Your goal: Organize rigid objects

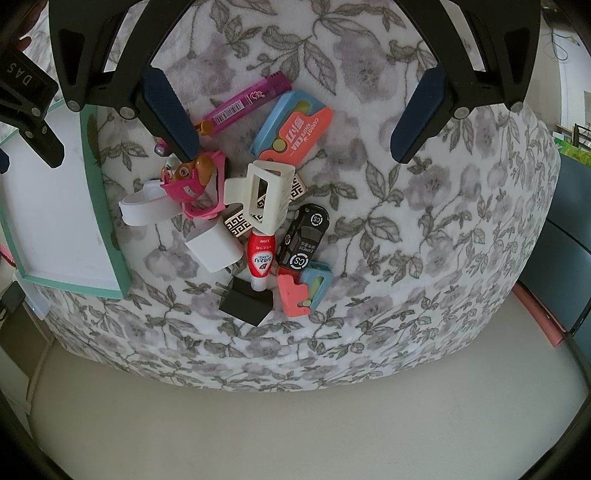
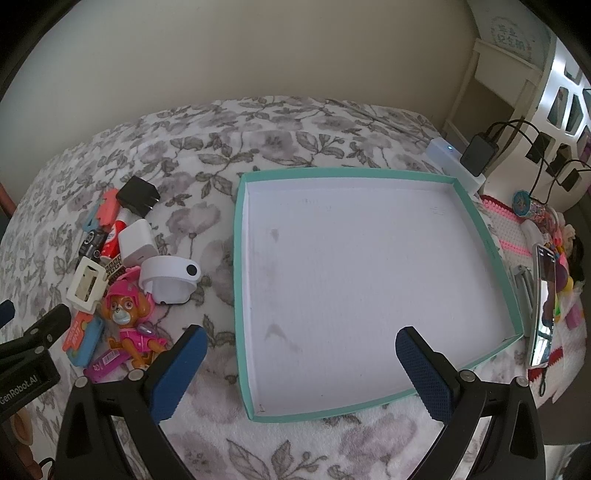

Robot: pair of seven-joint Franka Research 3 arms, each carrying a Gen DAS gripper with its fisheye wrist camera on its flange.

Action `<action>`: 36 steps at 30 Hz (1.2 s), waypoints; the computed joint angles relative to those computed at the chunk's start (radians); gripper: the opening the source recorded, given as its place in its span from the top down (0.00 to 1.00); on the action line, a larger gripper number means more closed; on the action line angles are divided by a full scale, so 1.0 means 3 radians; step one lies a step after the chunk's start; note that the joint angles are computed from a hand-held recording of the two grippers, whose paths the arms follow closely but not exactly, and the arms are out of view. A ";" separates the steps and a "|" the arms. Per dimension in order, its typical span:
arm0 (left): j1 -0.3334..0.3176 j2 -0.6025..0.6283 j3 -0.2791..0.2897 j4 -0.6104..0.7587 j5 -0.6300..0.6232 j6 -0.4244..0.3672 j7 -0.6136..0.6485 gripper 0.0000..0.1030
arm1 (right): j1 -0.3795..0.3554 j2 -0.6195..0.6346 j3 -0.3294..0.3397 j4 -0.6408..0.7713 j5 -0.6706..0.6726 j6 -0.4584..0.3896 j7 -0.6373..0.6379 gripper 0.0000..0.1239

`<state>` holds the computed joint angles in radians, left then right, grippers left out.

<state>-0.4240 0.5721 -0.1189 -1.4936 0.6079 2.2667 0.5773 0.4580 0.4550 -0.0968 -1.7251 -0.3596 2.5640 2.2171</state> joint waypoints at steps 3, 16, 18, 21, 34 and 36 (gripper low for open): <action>-0.0001 0.0001 0.0001 -0.0001 0.0000 0.0001 0.0001 0.00 | 0.0002 0.0001 0.0001 -0.0002 0.0003 -0.0006 -0.0004 0.17; -0.0003 0.0005 0.0001 0.0013 -0.0004 -0.0015 0.0009 0.00 | -0.0004 0.0029 0.0018 0.0064 0.0030 -0.0089 -0.0063 0.17; -0.0003 0.0005 0.0001 0.0013 -0.0004 -0.0015 0.0009 0.00 | -0.0005 0.0030 0.0020 0.0066 0.0035 -0.0096 -0.0075 0.17; -0.0003 0.0005 0.0001 0.0013 -0.0004 -0.0015 0.0009 0.00 | -0.0008 0.0035 0.0025 0.0075 0.0045 -0.0112 -0.0097 0.17; -0.0004 0.0009 0.0001 0.0022 -0.0008 -0.0026 0.0015 0.00 | -0.0010 0.0048 0.0030 0.0094 0.0071 -0.0143 -0.0144 0.17; -0.0004 0.0010 0.0000 0.0024 -0.0010 -0.0029 0.0016 0.00 | -0.0010 0.0050 0.0031 0.0098 0.0074 -0.0148 -0.0151 0.17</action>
<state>-0.4253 0.5752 -0.1188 -1.4862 0.6050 2.2579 0.5822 0.4550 0.4700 -0.0874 -1.6957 -0.3374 2.5196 2.1719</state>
